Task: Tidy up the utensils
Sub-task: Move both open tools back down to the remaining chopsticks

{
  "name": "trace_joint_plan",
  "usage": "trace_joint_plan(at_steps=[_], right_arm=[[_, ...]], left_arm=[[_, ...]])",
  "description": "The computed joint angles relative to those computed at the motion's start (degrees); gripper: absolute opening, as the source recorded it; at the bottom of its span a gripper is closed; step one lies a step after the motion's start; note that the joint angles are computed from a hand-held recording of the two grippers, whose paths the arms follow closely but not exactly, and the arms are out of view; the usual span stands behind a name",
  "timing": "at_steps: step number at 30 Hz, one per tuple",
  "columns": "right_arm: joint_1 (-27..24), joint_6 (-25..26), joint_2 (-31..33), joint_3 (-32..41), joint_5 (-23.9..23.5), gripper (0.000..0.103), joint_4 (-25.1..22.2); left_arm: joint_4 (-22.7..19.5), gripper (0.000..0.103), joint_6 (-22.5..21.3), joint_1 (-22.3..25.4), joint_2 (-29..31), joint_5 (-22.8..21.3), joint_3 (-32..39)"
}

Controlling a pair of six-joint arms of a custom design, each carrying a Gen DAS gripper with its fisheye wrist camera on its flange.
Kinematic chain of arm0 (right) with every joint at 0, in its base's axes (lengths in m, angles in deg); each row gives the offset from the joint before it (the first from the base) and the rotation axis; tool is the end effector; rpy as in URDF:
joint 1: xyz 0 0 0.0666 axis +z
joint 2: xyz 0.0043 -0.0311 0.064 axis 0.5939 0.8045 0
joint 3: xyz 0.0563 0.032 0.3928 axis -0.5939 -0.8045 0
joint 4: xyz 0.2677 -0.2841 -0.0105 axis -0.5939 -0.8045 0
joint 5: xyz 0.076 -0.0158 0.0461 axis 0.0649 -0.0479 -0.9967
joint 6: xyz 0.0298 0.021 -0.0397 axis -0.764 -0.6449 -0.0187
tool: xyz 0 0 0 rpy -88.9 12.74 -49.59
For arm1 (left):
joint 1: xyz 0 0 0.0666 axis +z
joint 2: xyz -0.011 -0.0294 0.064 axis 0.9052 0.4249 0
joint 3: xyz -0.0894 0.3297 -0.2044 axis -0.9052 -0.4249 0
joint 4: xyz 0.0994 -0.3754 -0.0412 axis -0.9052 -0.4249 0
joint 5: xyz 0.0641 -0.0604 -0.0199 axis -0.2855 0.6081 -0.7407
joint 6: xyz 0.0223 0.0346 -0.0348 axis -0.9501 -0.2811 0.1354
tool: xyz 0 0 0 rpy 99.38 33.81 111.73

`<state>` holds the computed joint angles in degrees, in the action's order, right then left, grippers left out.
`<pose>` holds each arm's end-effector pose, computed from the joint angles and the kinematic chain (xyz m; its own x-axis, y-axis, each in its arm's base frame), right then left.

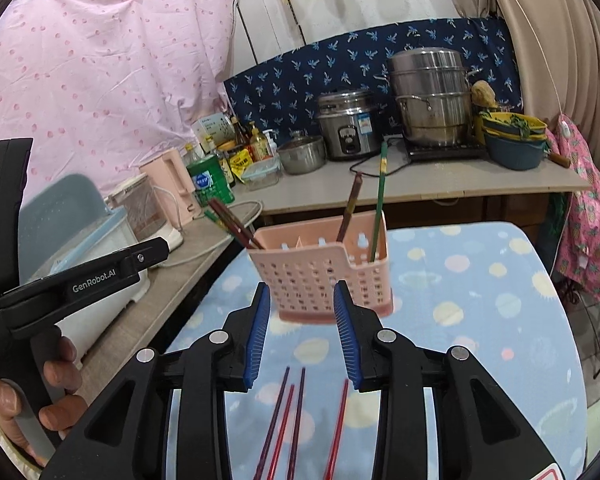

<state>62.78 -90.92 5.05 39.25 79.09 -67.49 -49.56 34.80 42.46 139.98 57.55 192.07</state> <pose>0.4510 0.2211 0.6740 -0.5359 0.0822 -0.8403 -0.2543 0.9334 0.2534 0.4650 -0.1784 0.7109 -0.5888 -0.1128 -0.8003 -0.1110 0.9921 -0.0582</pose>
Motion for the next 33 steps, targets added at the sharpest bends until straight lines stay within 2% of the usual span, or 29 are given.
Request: trace_joint_plan(at_steps=[7,15,19,25,33], right_arm=[[1.89,1.06,-6.12,-10.79,2.42,0.033,0.46],[4.89,1.2,-11.75,-21.36,4.71,0.033,-0.82],[6.89,0.43,-14.22,-26.43,6.45,0.033,-0.94],[8.71,-2.13,-17.17,-32.85,6.03,0.033,-1.56],[9.25,-4.92,-18.79,-36.68,5.84,0.033,-2.53]], left_arm=[[6.49,0.055,0.22,-0.72,-9.66,-0.4,-18.58],[9.29,0.055,2.47,-1.97,-17.26,1.44,-33.08],[9.27,0.055,3.89,-3.06,-19.38,2.48,-37.59],[9.19,0.055,6.29,-4.29,-22.06,4.1,-43.93],[8.4,0.055,8.75,-5.53,-24.82,5.47,-49.92]])
